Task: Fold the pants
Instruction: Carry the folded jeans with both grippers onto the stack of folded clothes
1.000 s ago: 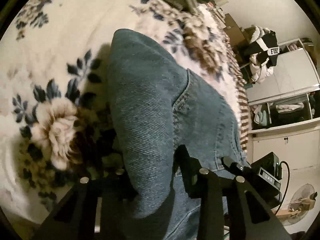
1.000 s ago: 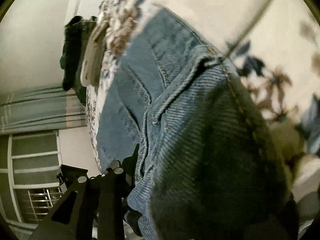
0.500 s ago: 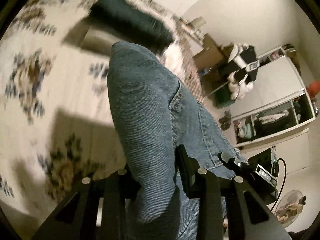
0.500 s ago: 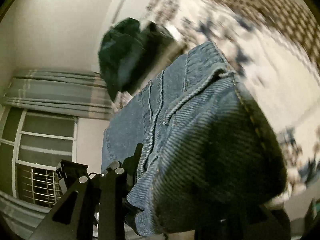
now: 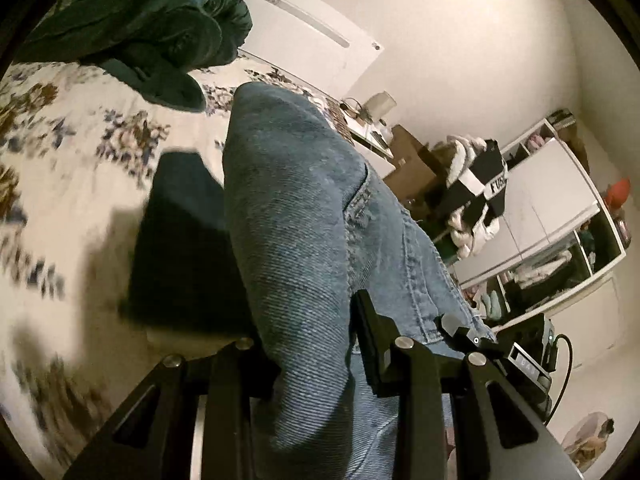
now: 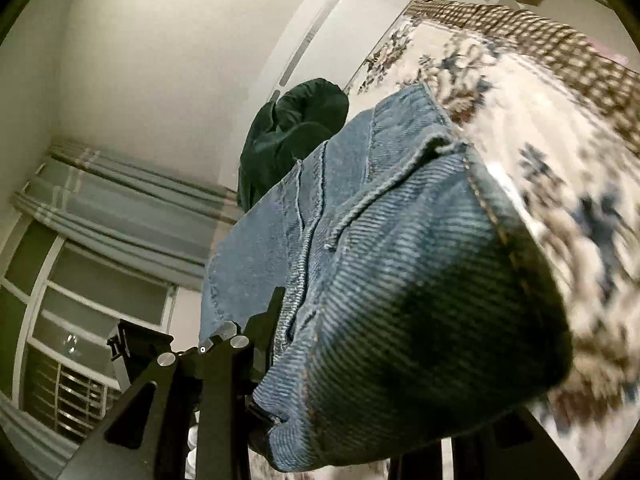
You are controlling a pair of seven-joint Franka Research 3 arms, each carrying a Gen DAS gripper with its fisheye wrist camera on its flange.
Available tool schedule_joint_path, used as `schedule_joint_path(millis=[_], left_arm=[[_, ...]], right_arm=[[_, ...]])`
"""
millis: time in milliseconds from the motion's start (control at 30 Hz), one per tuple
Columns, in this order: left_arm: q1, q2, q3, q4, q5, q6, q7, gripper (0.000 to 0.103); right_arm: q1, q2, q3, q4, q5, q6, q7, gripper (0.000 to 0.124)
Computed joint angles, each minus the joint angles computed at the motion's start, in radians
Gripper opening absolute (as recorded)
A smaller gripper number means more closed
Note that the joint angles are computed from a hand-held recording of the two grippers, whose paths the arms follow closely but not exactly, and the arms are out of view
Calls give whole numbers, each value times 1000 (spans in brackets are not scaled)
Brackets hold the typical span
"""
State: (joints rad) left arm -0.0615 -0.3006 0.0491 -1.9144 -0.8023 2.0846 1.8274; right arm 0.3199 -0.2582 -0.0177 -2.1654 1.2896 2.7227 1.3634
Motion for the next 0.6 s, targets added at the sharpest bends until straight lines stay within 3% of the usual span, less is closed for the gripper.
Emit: schedule_joint_path(millis=[133, 267, 433, 600], left_arm=[[27, 164, -2, 102, -11, 6, 58, 28], [88, 295, -34, 166, 24, -36, 46, 28], [160, 316, -73, 141, 5, -45, 90, 33], [184, 297, -87, 127, 3, -74, 87, 35]], right_arm=[[-20, 268, 15, 227, 38, 3, -45, 33], [-63, 430, 62, 329, 1, -3, -6, 33], [-125, 454, 101, 311, -51, -79, 24, 37], [-158, 401, 86, 249, -113, -101, 112, 41]])
